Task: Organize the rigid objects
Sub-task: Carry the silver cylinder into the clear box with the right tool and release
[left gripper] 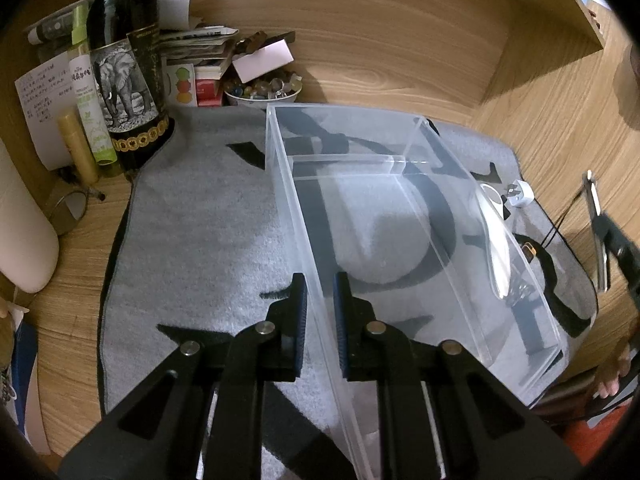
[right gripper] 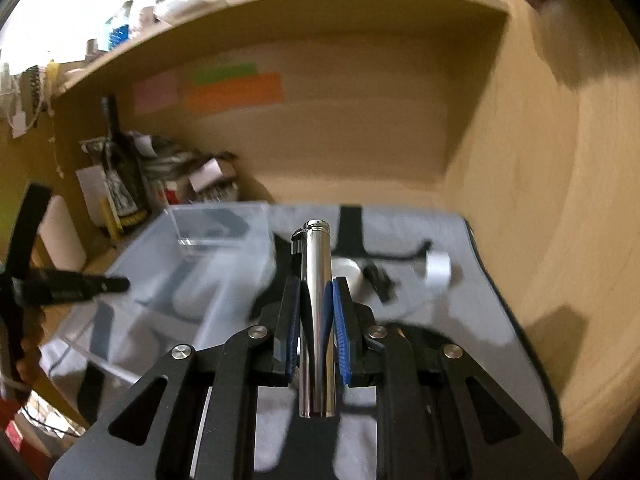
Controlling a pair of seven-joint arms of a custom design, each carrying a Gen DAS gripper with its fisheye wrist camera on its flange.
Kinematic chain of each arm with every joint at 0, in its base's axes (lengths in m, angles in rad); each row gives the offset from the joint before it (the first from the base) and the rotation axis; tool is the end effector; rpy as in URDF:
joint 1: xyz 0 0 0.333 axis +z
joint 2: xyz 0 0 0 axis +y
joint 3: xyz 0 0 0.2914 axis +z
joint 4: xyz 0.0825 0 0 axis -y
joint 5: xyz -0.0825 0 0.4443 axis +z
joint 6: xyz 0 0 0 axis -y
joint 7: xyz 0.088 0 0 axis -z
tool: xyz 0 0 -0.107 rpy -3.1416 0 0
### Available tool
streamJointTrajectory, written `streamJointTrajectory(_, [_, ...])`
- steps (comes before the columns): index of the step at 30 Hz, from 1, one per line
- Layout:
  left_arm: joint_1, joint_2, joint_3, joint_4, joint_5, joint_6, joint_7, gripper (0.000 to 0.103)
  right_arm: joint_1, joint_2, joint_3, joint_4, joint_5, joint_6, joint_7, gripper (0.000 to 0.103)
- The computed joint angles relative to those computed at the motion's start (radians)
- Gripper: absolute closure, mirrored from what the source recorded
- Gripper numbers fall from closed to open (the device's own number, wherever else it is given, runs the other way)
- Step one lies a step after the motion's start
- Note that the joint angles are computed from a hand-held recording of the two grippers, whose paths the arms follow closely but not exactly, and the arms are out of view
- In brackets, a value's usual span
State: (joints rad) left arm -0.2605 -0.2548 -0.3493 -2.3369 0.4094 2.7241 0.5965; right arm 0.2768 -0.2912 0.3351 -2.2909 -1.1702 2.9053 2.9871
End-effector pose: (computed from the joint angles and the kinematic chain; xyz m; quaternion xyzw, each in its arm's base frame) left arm 0.4560 -0.3412 0.4446 -0.6718 0.6562 -0.2955 0.1754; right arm 0.4225 0.3731 0.4812 -0.6846 0.5198 -0.2991 0.4143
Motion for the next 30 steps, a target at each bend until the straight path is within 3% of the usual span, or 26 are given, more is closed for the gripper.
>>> streamJointTrajectory(5, [0.006,-0.001,-0.007,-0.001,0.02,0.002,-0.013,0.089,0.021,0.077,0.002,0.099,-0.042,0.006,-0.025,0.089])
streamJointTrajectory(13, [0.006,0.0,-0.008,0.002,0.046,-0.002,-0.016,0.089,0.126,0.216,-0.063,0.239,-0.022,0.021,-0.14,0.089])
streamJointTrajectory(17, [0.003,-0.003,-0.004,-0.001,0.042,0.001,-0.004,0.089,0.183,0.289,-0.102,0.302,0.131,0.032,-0.324,0.089])
streamJointTrajectory(21, [0.003,-0.008,-0.001,-0.01,0.034,0.016,0.0,0.089,0.231,0.358,-0.124,0.357,0.383,0.01,-0.593,0.089])
streamJointTrajectory(26, [0.005,-0.009,-0.001,-0.014,0.02,0.028,0.008,0.089,0.274,0.432,-0.131,0.434,0.609,-0.092,-0.863,0.089])
streamJointTrajectory(30, [0.006,-0.011,-0.001,-0.019,0.013,0.038,0.016,0.088,0.304,0.482,-0.144,0.493,0.72,-0.171,-1.001,0.089])
